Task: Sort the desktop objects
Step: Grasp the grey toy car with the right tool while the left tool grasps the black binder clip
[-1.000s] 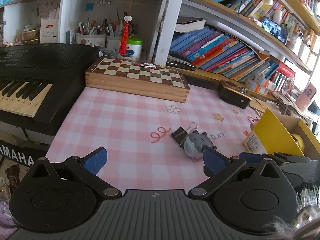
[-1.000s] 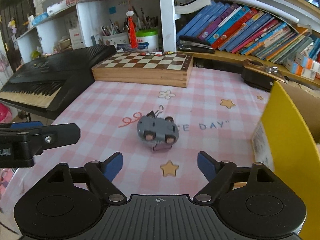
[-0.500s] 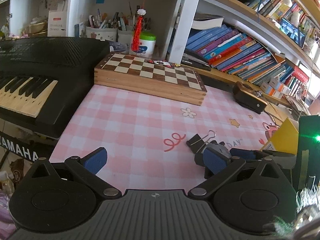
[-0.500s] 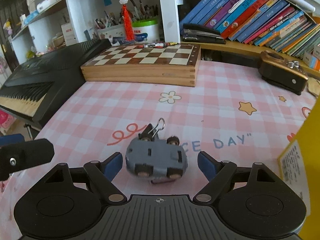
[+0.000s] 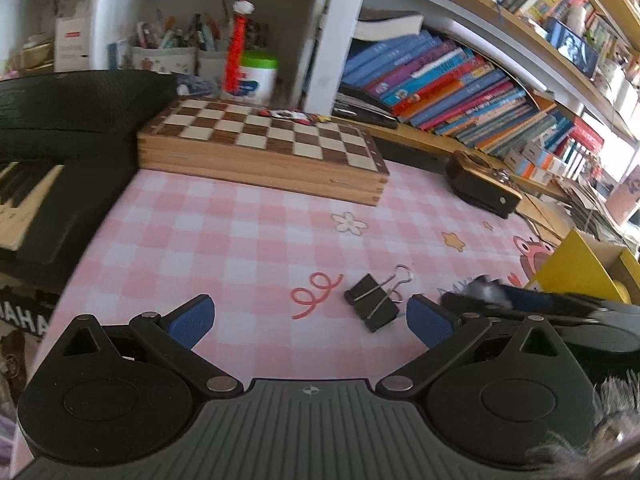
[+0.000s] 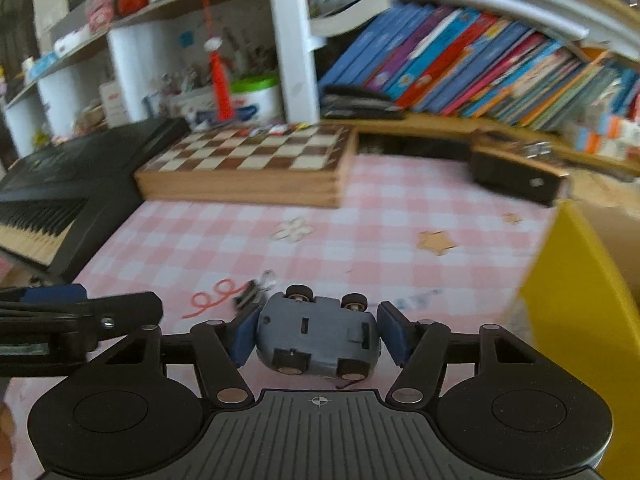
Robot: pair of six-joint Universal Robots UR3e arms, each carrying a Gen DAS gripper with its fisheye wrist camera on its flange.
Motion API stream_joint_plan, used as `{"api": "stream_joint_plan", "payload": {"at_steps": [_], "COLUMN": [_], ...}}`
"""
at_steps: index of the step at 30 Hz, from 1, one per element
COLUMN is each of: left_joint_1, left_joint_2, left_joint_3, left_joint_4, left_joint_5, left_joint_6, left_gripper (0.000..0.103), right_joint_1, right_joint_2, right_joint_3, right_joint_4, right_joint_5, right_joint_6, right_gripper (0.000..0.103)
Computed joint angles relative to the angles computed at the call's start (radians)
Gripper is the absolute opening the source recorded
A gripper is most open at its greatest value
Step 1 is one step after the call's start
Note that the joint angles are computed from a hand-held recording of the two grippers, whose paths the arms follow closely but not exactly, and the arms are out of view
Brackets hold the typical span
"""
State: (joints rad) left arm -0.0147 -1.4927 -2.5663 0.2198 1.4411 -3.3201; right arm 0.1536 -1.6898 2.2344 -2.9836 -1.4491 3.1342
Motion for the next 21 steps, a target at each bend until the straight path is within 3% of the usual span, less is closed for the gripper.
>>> {"api": "stream_joint_plan", "payload": {"at_steps": [7,13,15,21], "left_joint_1": [-0.061,-0.118,-0.122,-0.123], "left_joint_2": [-0.22,-0.362,-0.392,-0.443], "left_joint_3": [0.129,0.254,0.283,0.324], "left_joint_4": [0.06,0.057,0.048,0.061], "left_joint_5": [-0.017,-0.006,-0.011,-0.026], "left_joint_6": [0.043,0.143,0.188,0.383], "left_gripper": [0.095,0.074,0.067,0.062], "right_joint_1": [-0.05,-0.081,-0.085,-0.122], "right_joint_2": [-0.121,-0.191,-0.209,-0.271], "right_joint_3": [0.069,0.083,0.086,0.11], "right_joint_4": [-0.036,-0.019,-0.006,0.059], "right_joint_5": [-0.018,0.013,0.023,0.078], "right_joint_6": [-0.032,-0.058,-0.065,-0.086], "right_gripper": [0.063,0.063,0.063,0.063]}}
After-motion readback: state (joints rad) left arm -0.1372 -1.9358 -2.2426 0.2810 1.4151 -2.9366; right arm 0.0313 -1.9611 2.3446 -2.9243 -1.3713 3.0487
